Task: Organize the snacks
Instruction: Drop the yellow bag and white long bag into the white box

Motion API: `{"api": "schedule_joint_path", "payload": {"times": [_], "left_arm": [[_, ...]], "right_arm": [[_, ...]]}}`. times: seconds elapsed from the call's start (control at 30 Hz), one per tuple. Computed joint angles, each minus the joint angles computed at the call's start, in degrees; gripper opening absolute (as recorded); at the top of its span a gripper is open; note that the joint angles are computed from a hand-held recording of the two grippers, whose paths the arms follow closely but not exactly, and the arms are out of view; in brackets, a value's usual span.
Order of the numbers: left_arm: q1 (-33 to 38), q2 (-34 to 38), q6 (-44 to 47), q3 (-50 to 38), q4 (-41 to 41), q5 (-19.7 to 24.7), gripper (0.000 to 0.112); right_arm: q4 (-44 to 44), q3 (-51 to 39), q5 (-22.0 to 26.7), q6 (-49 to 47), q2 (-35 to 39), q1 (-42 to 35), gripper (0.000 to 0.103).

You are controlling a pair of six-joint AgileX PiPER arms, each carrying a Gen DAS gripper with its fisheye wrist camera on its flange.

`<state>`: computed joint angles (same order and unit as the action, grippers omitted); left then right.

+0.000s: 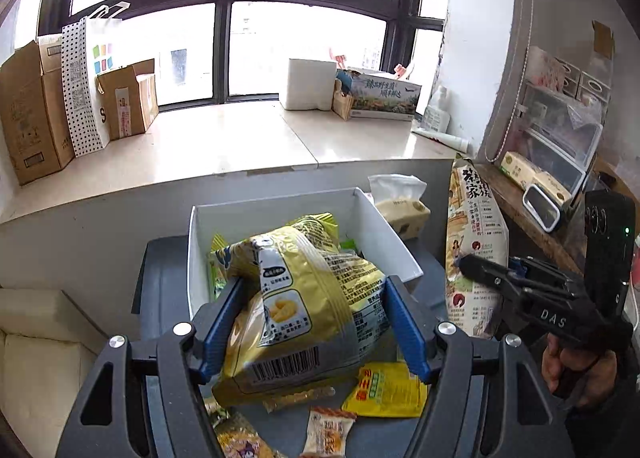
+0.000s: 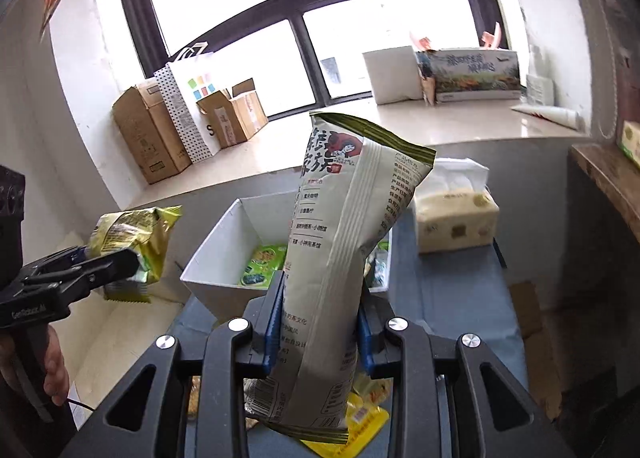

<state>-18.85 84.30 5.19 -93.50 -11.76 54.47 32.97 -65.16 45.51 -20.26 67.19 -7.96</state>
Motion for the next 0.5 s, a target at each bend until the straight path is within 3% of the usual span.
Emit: {"api": "schedule_joint_path", "payload": {"times": [0.23, 0.5], "left_arm": [[4.2, 16.2, -2.2, -19.2, 0.5, 3.8, 0.074], [6.3, 25.9, -1.8, -24.8, -1.1, 3.9, 0.075]], "right_arm": [[-13.1, -18.2, 0.2, 10.8, 16.2, 10.0, 0.033], [-20.0, -29.0, 2.6, 14.8, 27.6, 13.8, 0.033]]}}
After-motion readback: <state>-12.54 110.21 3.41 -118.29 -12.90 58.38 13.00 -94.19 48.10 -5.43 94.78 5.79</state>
